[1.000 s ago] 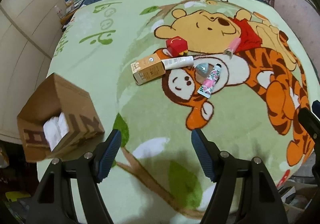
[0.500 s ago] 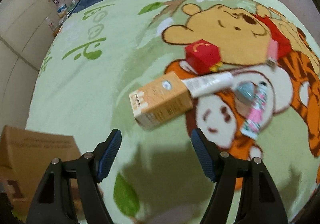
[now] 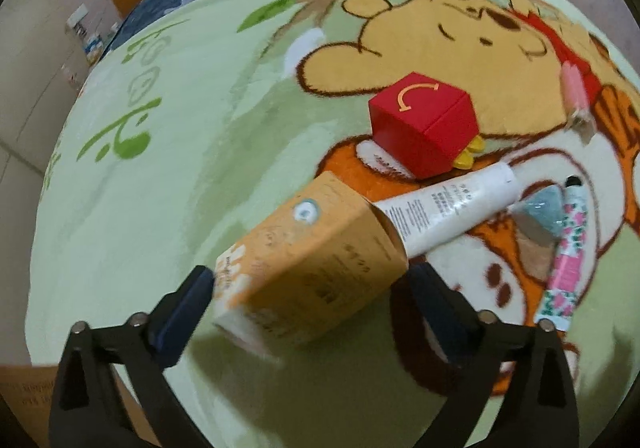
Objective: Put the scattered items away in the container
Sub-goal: 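Grasp the orange printed box with the left tool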
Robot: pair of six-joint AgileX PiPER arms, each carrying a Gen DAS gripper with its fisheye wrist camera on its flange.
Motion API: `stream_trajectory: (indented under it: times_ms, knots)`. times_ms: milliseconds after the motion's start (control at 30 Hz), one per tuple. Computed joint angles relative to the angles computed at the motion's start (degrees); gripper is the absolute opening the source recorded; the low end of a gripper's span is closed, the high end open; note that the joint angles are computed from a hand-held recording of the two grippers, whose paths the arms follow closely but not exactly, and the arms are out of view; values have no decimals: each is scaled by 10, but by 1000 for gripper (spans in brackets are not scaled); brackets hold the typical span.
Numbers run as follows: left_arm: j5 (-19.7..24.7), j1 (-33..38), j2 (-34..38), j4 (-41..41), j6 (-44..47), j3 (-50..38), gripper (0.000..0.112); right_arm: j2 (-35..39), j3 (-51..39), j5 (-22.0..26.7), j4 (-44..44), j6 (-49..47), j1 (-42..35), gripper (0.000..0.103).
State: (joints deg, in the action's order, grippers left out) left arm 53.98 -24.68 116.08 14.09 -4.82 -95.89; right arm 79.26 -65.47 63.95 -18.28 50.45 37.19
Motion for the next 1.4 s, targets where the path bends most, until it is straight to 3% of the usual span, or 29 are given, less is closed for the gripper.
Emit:
stream_trajectory:
  times_ms: [133, 233, 367, 433, 467, 600, 800, 1033, 1133, 1200, 1267, 1333, 1367, 1400]
  knots:
    - [16, -1, 9, 2, -18, -12, 102, -3, 12, -4, 12, 3, 1, 55]
    - [-7, -17, -60, -34, -52, 62, 102, -3, 16, -7, 20, 3, -3, 55]
    - [-16, -63, -143, -137, -23, 153, 102, 3, 14, -7, 28, -5, -9, 55]
    - [-3, -94, -170, -131, -66, 176, 90, 8, 12, 7, 21, -8, -3, 55]
    - [5, -98, -177, -133, -77, 180, 90, 8, 14, 11, 21, -10, -2, 55]
    - [20, -56, -187, -186, -40, 168, 92, -9, 31, 1, 39, -10, -16, 55]
    - [32, -40, -130, -88, -21, 80, 92, -6, 20, 3, 28, -2, -11, 55]
    - [86, -15, -2, -115, 106, -69, 92, -14, 20, 15, 23, 10, -3, 55]
    - [127, -28, 34, -125, 140, -89, 93, -22, 24, 21, 24, 6, -7, 55]
    - [116, -30, 27, -127, 127, -59, 93, -26, 27, 24, 22, 4, -12, 55]
    - [100, -28, 15, -134, 111, -24, 76, -29, 31, 25, 20, 2, -17, 55]
    - [76, -11, -8, -167, 91, 18, 75, -32, 34, 25, 18, 0, -22, 55]
    - [61, 1, -25, -189, 82, 42, 57, -33, 36, 24, 17, 0, -23, 55]
    - [54, 14, -39, -209, 73, 63, 53, -33, 38, 22, 18, -2, -25, 55]
